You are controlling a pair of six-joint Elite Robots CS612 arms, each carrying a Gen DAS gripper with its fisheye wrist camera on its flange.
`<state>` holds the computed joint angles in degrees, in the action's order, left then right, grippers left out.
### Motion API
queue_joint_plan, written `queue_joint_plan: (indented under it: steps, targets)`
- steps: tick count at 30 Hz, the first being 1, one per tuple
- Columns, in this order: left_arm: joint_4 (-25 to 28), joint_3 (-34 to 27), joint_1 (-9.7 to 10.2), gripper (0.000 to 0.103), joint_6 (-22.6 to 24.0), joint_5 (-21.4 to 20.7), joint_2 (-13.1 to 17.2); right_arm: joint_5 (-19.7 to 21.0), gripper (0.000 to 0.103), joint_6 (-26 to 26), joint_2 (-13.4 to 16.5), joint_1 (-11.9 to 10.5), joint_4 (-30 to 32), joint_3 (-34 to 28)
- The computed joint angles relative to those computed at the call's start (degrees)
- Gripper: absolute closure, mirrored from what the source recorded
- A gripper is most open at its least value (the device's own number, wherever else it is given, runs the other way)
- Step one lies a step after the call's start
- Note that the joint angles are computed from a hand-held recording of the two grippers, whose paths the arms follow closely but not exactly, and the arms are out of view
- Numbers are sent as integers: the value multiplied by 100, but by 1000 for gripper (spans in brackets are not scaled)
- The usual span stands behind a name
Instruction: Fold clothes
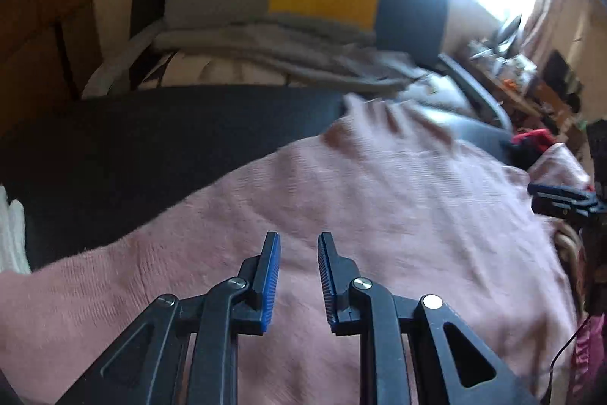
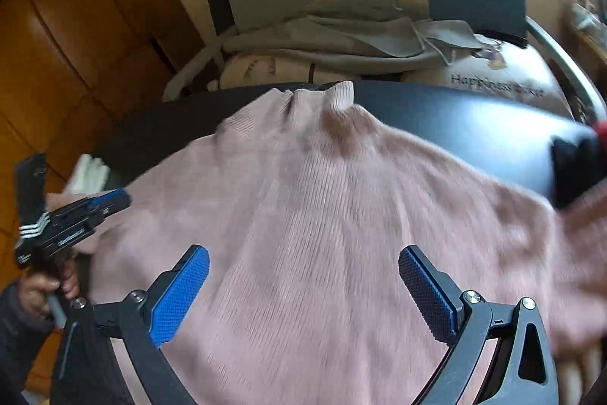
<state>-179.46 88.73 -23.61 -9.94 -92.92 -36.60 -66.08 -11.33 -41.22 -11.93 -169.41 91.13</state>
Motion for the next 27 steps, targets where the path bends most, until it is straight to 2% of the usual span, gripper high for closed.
queue_joint_plan:
  steps: [4, 7, 10, 15, 18, 20, 23, 26, 27]
  targets:
    - [611, -396, -7, 83, 207, 173, 234, -818, 2, -202, 473, 240, 465, -746]
    - [599, -523, -46, 83, 455, 311, 366, -1336, 2, -298, 607, 268, 613, -888]
    - [505, -688, -56, 82, 595, 334, 490, -1401, 1, -273, 596, 199, 118, -671]
    - [469, -1069, -49, 81, 799, 288, 710, -1392, 0, 127, 613, 45, -576, -416]
    - [632, -1325, -95, 81, 1011, 391, 796, -1537, 0, 361, 655, 3, -619, -483]
    - [736, -1416, -126, 81, 987, 486, 815, -1566, 0, 433, 660, -6, -616, -504]
    - [604, -1336, -137, 81, 823, 528, 797, -1633, 0, 377, 594, 19, -626, -410]
    - [465, -1099, -143, 81, 535, 638, 655, -1329, 2, 529, 361, -96, -614, -117]
    - [243, -939, -163, 81, 504, 697, 579, -1177, 2, 617, 259, -164, -693, 27]
